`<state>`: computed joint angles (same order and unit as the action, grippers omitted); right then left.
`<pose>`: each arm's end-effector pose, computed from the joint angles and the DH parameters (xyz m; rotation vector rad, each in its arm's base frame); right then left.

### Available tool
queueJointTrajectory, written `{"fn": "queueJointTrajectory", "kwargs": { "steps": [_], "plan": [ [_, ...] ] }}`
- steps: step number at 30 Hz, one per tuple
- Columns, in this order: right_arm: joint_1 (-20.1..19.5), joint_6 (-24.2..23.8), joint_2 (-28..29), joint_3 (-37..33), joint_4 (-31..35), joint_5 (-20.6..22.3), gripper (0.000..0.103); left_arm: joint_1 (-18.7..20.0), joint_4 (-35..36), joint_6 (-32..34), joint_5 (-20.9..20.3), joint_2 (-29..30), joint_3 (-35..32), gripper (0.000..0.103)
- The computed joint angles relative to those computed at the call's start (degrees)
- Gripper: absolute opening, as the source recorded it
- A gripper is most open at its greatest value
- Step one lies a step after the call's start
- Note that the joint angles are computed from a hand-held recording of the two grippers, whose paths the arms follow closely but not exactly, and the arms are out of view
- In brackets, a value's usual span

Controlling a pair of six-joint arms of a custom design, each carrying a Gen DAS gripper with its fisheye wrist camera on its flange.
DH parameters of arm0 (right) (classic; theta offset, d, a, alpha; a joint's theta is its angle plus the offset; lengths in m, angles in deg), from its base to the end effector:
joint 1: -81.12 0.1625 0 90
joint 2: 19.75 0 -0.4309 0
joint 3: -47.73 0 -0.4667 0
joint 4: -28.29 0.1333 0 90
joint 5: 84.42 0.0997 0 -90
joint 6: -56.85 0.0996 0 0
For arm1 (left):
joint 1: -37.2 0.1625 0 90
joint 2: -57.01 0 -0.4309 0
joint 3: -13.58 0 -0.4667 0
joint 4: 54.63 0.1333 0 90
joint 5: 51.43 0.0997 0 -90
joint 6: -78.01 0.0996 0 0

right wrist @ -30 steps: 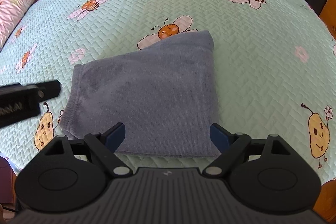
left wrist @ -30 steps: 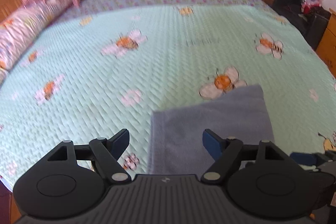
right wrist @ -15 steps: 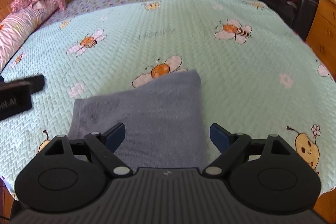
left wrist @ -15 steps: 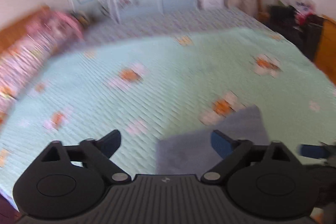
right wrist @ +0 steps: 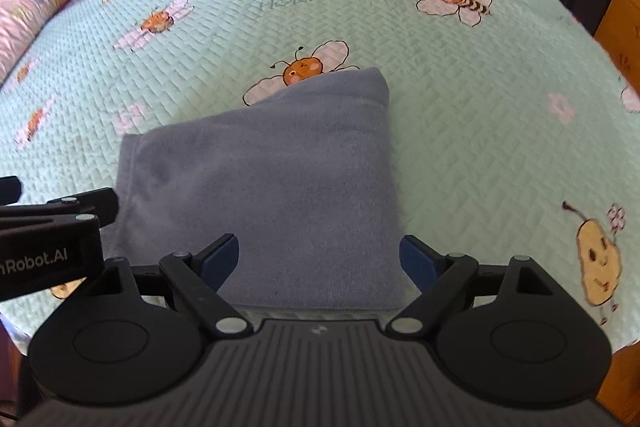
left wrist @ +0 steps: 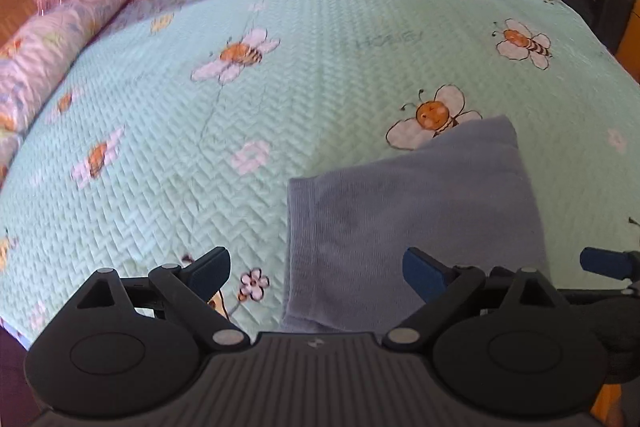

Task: Fold clothes

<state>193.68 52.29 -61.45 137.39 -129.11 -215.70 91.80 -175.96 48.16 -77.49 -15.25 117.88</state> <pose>0.3514 -0.6696 0.0651 0.4167 -2.3953 0.5534 -0.1811 -0.6394 0.2803 0.1097 2.0958 -0.6952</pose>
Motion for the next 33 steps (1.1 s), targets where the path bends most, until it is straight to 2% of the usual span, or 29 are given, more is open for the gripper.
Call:
{"fn": "queueJointTrajectory", "kwargs": {
  "steps": [3, 20, 24, 33],
  "plan": [
    [0.1, 0.4, 0.2, -0.4, 1.2, -0.4, 0.088, 0.8, 2.1, -2.6, -2.3, -0.2, -0.8, 0.094],
    [0.7, 0.6, 1.0, -1.7, 7.6, -2.2, 0.088, 2.0, 10.8, -7.1, -7.7, 0.4, -3.2, 0.094],
    [0.4, 2.3, -0.1, -1.3, 11.7, -1.2, 0.088, 1.9, 15.4, -9.8, -10.6, 0.7, -4.3, 0.094],
    [-0.4, 6.9, -3.8, 3.1, 14.1, -3.7, 0.088, 0.9, 17.1, -9.4, -15.1, 1.5, -4.3, 0.094]
  ]
}}
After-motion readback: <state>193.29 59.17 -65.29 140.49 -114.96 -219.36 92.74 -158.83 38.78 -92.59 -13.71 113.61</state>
